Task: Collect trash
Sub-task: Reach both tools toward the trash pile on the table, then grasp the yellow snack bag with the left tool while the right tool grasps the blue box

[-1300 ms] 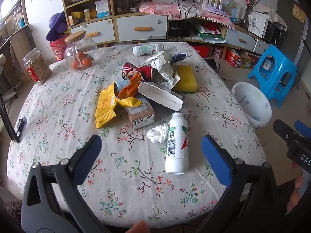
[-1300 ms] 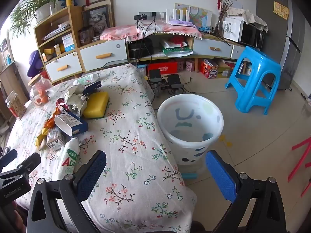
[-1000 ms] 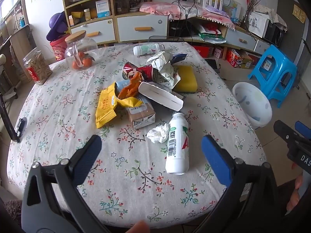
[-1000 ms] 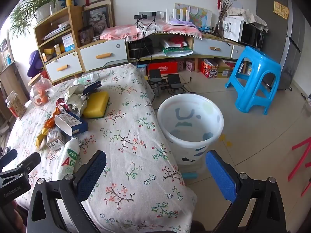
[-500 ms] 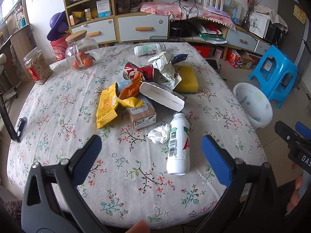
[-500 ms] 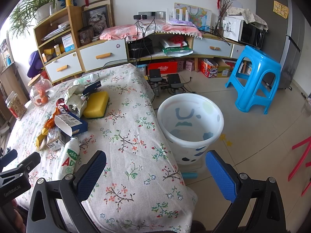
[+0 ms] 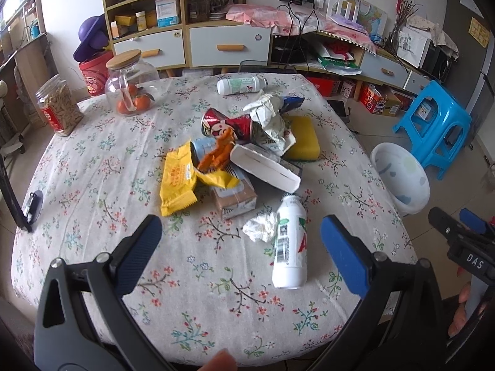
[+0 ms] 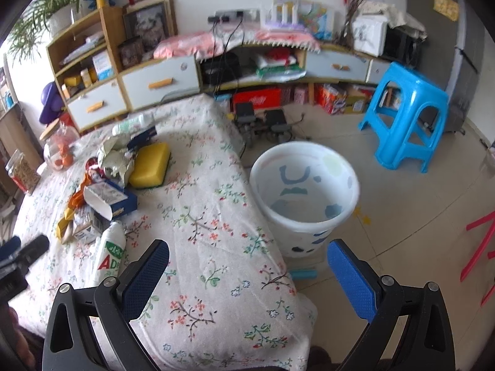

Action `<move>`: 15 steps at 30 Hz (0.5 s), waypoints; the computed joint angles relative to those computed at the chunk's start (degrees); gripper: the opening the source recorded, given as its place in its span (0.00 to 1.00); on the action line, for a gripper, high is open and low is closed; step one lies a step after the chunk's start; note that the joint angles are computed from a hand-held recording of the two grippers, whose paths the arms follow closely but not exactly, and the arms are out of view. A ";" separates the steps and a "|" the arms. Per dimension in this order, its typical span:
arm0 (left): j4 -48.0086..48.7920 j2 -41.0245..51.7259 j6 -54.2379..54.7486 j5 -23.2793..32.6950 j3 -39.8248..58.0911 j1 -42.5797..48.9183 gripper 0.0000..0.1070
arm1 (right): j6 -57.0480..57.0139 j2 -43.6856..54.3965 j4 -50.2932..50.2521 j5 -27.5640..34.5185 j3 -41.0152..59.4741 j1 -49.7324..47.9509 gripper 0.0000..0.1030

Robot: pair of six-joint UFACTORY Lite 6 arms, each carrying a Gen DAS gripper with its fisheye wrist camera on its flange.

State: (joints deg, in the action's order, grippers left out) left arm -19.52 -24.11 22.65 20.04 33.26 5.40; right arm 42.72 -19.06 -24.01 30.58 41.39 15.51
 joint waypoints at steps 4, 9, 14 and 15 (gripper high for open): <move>-8.68 8.39 11.91 6.56 9.15 5.39 0.95 | -8.61 7.87 8.22 1.13 7.55 -1.51 1.00; -3.54 24.95 7.77 11.38 23.99 8.86 0.95 | -11.68 19.68 9.10 3.82 19.38 -0.31 1.00; -13.74 38.48 16.90 13.80 31.95 14.06 0.95 | -23.55 31.14 20.68 2.54 29.63 -0.44 1.00; -15.50 41.05 18.09 14.00 32.87 14.99 0.95 | -25.20 32.51 22.17 0.19 29.67 -0.35 1.00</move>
